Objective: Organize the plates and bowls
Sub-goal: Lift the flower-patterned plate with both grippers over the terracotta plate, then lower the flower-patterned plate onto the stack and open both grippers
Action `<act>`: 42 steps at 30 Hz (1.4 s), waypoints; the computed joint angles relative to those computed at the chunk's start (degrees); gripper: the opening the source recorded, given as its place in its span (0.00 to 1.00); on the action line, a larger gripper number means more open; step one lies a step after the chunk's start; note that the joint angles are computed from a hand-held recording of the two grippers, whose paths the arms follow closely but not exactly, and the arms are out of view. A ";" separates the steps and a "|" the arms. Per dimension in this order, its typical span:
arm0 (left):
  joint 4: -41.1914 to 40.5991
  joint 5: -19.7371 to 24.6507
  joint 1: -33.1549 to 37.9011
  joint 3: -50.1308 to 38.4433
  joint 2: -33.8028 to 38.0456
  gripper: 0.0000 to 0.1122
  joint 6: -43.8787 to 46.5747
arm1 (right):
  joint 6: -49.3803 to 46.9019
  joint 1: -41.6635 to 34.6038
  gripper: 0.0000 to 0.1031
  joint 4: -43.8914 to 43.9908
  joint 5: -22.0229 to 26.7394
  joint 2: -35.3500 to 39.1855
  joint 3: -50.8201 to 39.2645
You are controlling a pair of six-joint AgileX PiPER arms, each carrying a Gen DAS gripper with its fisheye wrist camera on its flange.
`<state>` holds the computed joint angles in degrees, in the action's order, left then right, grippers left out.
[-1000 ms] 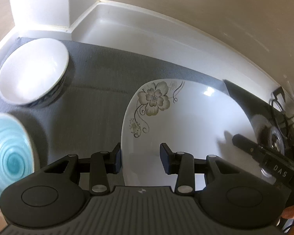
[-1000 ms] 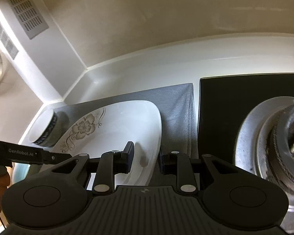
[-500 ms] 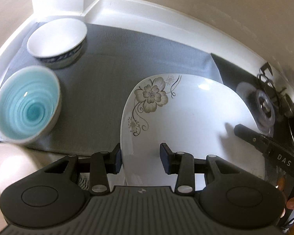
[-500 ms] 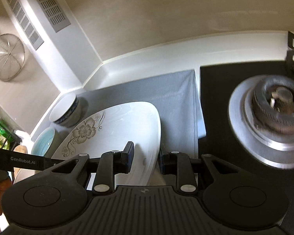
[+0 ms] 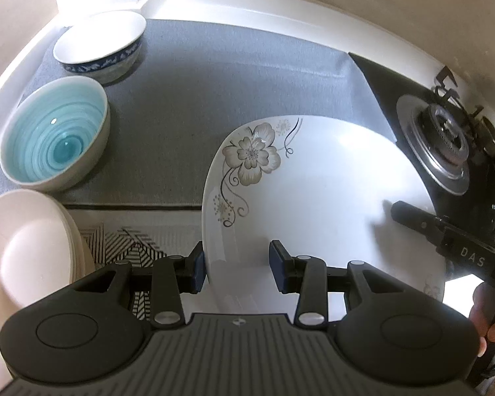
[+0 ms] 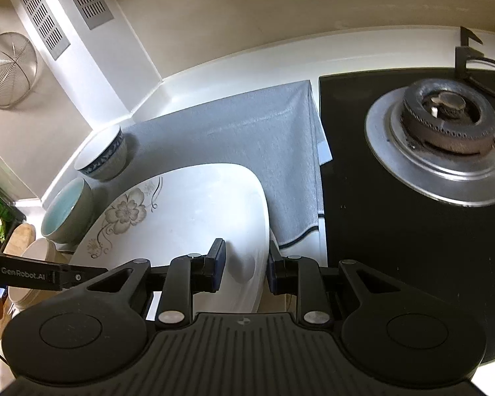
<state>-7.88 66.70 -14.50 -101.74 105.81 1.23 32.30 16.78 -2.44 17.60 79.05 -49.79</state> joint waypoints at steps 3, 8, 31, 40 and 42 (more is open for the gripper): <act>1.08 -1.15 -0.62 2.33 -1.31 0.40 0.09 | 6.02 1.75 0.27 -6.64 0.43 -0.83 0.93; 1.63 -2.07 -1.11 5.04 -3.19 0.40 0.24 | 12.56 4.43 0.27 -14.37 3.37 -2.02 1.13; -1.32 -4.69 -0.60 8.10 -8.28 0.79 3.54 | 20.56 7.61 0.38 -23.40 12.20 -5.06 -0.50; -3.68 -5.79 0.11 10.32 -12.50 0.92 6.69 | 15.52 11.16 0.66 -17.77 19.18 -5.70 -6.18; -3.68 -5.89 0.71 10.64 -13.48 0.92 6.38 | 15.61 12.33 0.68 -17.29 20.51 -5.73 -7.18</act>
